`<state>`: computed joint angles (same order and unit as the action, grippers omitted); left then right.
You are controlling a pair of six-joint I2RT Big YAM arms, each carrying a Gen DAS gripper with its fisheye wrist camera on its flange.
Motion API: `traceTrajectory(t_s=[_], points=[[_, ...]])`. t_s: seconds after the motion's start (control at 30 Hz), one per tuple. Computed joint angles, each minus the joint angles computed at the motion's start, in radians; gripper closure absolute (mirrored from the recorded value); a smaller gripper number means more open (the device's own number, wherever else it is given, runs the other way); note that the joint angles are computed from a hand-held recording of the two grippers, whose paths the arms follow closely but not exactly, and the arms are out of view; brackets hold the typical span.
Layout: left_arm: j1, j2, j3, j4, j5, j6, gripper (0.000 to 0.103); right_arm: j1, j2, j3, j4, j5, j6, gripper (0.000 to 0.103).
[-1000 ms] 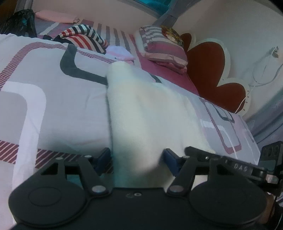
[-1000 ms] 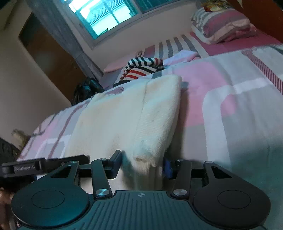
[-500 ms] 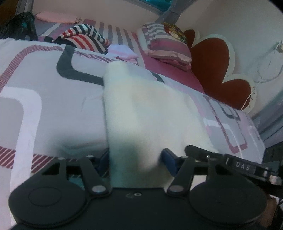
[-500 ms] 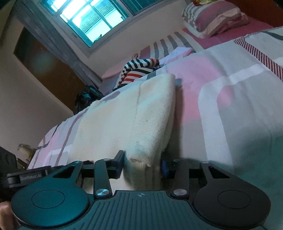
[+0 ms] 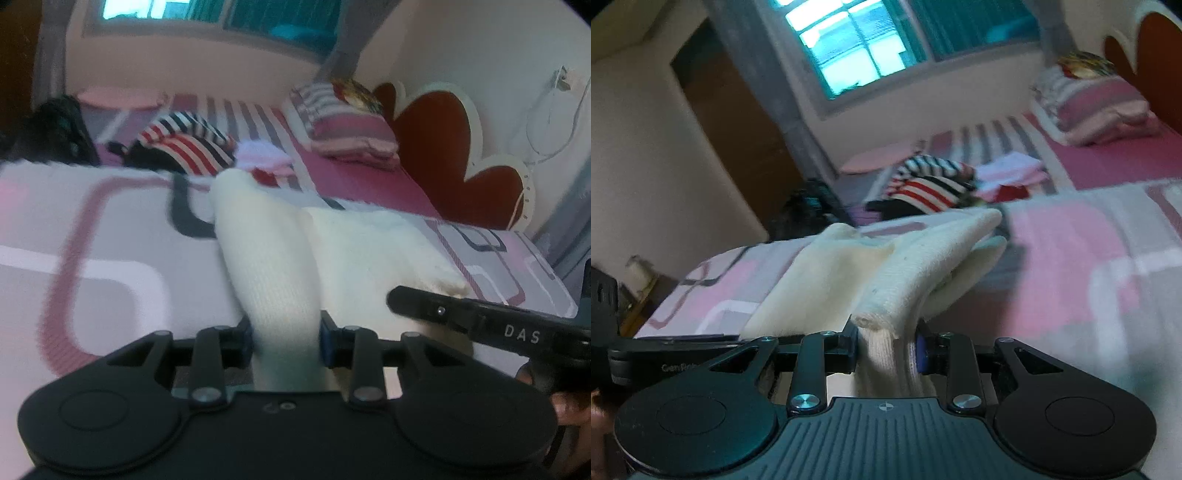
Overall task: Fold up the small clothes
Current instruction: 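Grasp the strip end with both tools and lift it, then fold the held end over the strip with both tools and release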
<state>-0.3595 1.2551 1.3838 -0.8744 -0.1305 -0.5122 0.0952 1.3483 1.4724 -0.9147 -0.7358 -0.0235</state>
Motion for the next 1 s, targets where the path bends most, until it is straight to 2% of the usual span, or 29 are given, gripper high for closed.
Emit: traceTrajectory(t_s=[0.3,0.43,0.63,0.7,0.8,0.9,0.97,1.0], points=[[0.109,-0.222,-0.115,-0.099,-0.052,0.028,0.072,0.234,-0.09,-0.081,0.11,0.05,0.132,0.075],[0.158,-0.317,-0.178,-0.146,-0.048,0.025,0.072,0.326,-0.111,-0.121,0.14,0.069,0.179,0.075],[0.213,-0.407,-0.263,-0.198,-0.006,0.013,0.071,0.387,-0.111,-0.177,0.144,0.053,0.205,0.075],[0.239,-0.414,-0.296,-0.203,0.028,0.013,0.064,0.389,-0.102,-0.202,0.139,0.053,0.223,0.075],[0.274,-0.465,-0.363,-0.156,0.073,-0.022,0.053,0.366,-0.078,-0.228,0.13,0.024,0.249,0.075],[0.269,-0.48,-0.385,-0.143,0.043,-0.052,0.039,0.335,-0.069,-0.251,0.155,-0.03,0.284,0.073],[0.269,-0.483,-0.38,-0.163,0.025,-0.064,0.03,0.328,-0.073,-0.25,0.145,-0.025,0.282,0.064],[0.271,-0.486,-0.374,-0.18,0.024,-0.064,0.029,0.327,-0.078,-0.247,0.14,0.003,0.276,0.053]])
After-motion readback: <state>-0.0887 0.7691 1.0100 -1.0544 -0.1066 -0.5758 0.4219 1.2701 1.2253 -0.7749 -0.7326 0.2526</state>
